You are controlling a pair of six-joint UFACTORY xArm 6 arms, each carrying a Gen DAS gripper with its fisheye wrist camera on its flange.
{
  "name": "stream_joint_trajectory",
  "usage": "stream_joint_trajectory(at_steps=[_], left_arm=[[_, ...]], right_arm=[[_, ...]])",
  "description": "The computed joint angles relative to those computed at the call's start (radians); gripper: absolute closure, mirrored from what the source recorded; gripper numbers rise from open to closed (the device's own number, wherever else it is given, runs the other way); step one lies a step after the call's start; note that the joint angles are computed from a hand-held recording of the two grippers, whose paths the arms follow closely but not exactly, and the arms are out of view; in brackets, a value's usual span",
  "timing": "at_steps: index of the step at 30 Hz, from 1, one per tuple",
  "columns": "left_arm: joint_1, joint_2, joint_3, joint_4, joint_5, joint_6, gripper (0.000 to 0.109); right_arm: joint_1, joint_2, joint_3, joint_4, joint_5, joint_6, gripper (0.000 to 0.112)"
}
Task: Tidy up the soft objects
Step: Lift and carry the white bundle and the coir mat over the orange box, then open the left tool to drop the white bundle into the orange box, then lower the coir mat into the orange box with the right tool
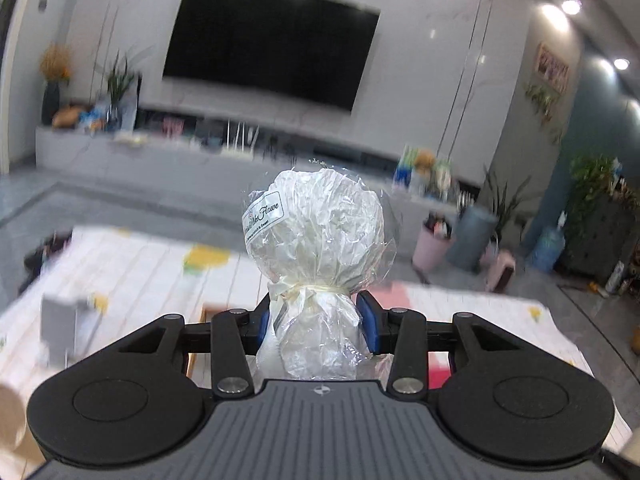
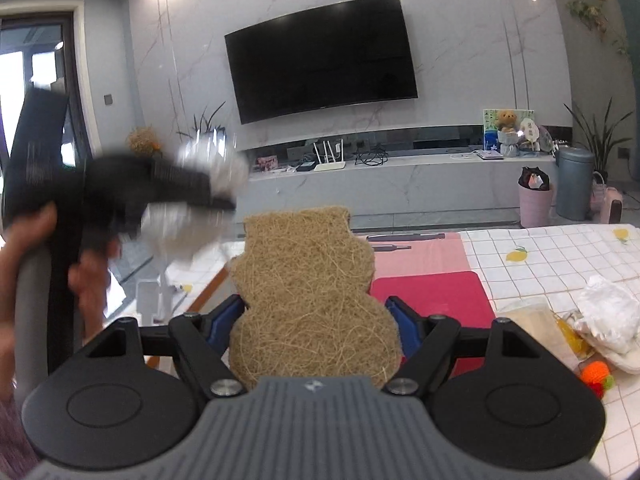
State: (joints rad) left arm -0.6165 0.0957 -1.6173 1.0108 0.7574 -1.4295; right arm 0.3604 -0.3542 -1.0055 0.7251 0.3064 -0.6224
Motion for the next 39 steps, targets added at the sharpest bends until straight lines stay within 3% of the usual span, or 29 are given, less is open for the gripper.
stream_joint_trajectory(at_steps=[2,4,8,15,20,23,25,35,39], left_arm=[[-0.012,0.015,0.003,0.077,0.011,-0.045,0.060],[-0.026,0.061,-0.031,0.070,0.069,0.025,0.060],[-0.048,0.187,-0.143,-0.072,0.252,0.223,0.060],[-0.006,0.232,-0.177,-0.335,0.314,0.297,0.061],[-0.031,0.266,-0.243,-0.342,0.433,0.353,0.059],[-0.040,0.293,-0.302,-0.353,0.501,0.354,0.051],[-0.045,0.294,-0.318,-0.361,0.534,0.362,0.030],[-0.052,0.160,-0.229,-0.370,0.467,0.271,0.025],[-0.059,0.081,-0.182,-0.397,0.487,0.263,0.025]], right_arm=[[0.005,0.007,0.017,-0.019,-0.018,-0.010,0.037],[-0.003,0.025,0.009,-0.035,0.001,0.011,0.037],[-0.013,0.050,-0.005,-0.022,0.031,0.011,0.037],[-0.013,0.074,-0.012,-0.017,0.065,-0.026,0.036],[-0.017,0.079,-0.020,0.012,0.071,-0.035,0.036],[-0.013,0.073,-0.010,-0.001,0.058,-0.015,0.036],[-0.009,0.073,-0.004,-0.012,0.046,-0.016,0.036],[0.005,0.074,-0.016,-0.138,0.040,0.131,0.036],[0.009,0.087,-0.065,-0.176,0.060,0.181,0.036]])
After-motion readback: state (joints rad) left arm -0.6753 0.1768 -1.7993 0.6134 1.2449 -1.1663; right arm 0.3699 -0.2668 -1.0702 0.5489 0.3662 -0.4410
